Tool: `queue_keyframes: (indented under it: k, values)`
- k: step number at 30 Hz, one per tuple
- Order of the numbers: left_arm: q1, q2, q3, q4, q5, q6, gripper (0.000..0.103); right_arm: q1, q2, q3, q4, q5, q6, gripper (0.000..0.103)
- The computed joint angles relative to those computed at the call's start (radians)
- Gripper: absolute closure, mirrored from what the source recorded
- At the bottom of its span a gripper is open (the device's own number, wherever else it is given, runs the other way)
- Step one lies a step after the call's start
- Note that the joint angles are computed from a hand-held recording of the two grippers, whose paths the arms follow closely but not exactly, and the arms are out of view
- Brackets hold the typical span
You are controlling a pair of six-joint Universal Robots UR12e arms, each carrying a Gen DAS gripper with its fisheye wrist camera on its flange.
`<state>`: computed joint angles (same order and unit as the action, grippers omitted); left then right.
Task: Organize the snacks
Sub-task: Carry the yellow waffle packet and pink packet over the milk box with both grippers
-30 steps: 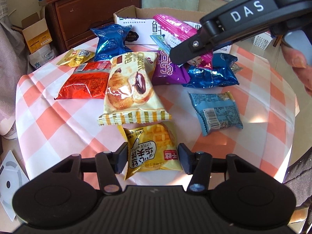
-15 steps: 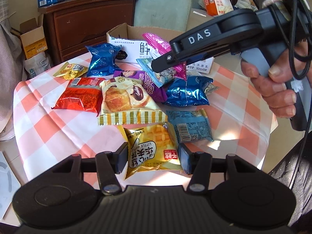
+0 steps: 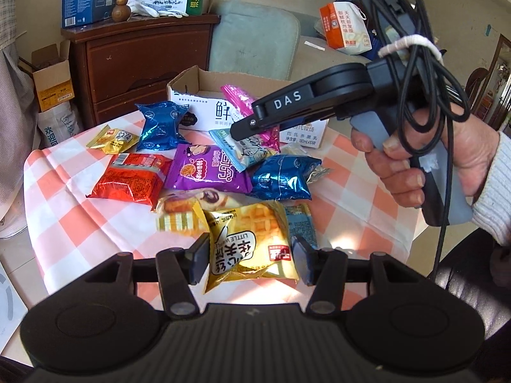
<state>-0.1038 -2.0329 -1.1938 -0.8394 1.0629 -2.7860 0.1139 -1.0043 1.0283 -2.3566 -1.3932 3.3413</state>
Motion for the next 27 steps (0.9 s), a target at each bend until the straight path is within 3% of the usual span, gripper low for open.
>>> queue_keyframes:
  k: [3,8,14,21,27]
  values:
    - [-0.011,-0.006,0.004,0.009,0.045,0.009,0.05,-0.001,0.001,-0.001,-0.005,-0.009,0.01,0.059]
    - [-0.012,-0.019,0.025,0.023,0.055,-0.016,0.05,-0.003,0.001,-0.002,-0.005,-0.018,0.013,0.059]
    - [-0.029,-0.079,0.119,0.068,0.111,-0.073,0.05,-0.01,0.003,-0.004,-0.036,-0.052,0.044,0.059]
    - [-0.066,-0.238,0.369,0.08,0.183,-0.154,0.05,-0.03,0.005,-0.004,-0.097,-0.134,0.144,0.059]
    - [-0.085,-0.4,0.649,-0.014,0.189,-0.199,0.05,-0.045,0.04,-0.051,-0.066,-0.198,0.241,0.058]
